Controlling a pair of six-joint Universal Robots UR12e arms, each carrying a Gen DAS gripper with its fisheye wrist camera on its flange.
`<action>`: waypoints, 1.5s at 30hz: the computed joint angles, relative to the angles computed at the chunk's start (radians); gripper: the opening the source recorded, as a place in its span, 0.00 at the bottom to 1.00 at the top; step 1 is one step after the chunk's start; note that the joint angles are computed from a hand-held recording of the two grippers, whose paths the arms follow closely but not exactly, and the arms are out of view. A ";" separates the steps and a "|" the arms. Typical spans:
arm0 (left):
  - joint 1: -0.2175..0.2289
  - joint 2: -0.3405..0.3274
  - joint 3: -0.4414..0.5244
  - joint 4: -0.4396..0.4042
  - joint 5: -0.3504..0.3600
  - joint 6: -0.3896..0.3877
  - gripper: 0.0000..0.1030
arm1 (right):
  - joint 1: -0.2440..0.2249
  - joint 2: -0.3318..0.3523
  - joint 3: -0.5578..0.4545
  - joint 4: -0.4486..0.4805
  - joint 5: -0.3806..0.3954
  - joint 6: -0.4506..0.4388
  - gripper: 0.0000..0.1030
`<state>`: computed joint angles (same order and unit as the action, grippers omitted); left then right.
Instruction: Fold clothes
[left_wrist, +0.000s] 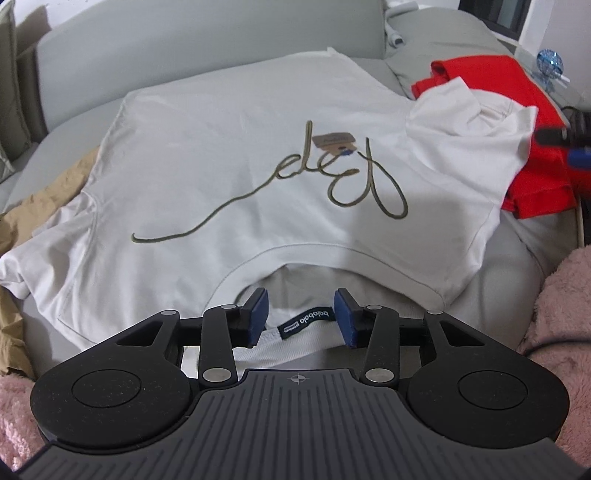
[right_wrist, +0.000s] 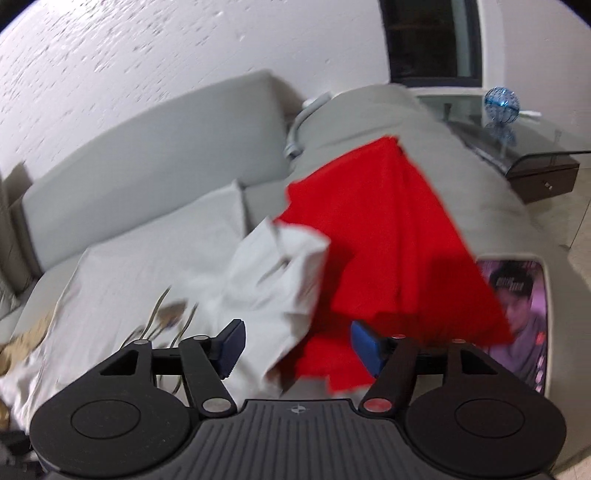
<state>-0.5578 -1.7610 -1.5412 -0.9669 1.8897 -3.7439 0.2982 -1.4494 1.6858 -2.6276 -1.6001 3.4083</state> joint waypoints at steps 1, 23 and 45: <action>0.000 0.000 0.000 -0.002 0.000 0.001 0.44 | -0.001 0.007 -0.008 -0.006 -0.009 -0.012 0.65; 0.042 -0.070 0.081 0.068 -0.081 -0.042 0.46 | -0.024 0.165 -0.233 0.245 0.126 -0.360 0.28; 0.040 -0.034 0.027 0.043 -0.138 -0.027 0.47 | -0.022 0.166 -0.287 0.225 -0.011 -0.342 0.43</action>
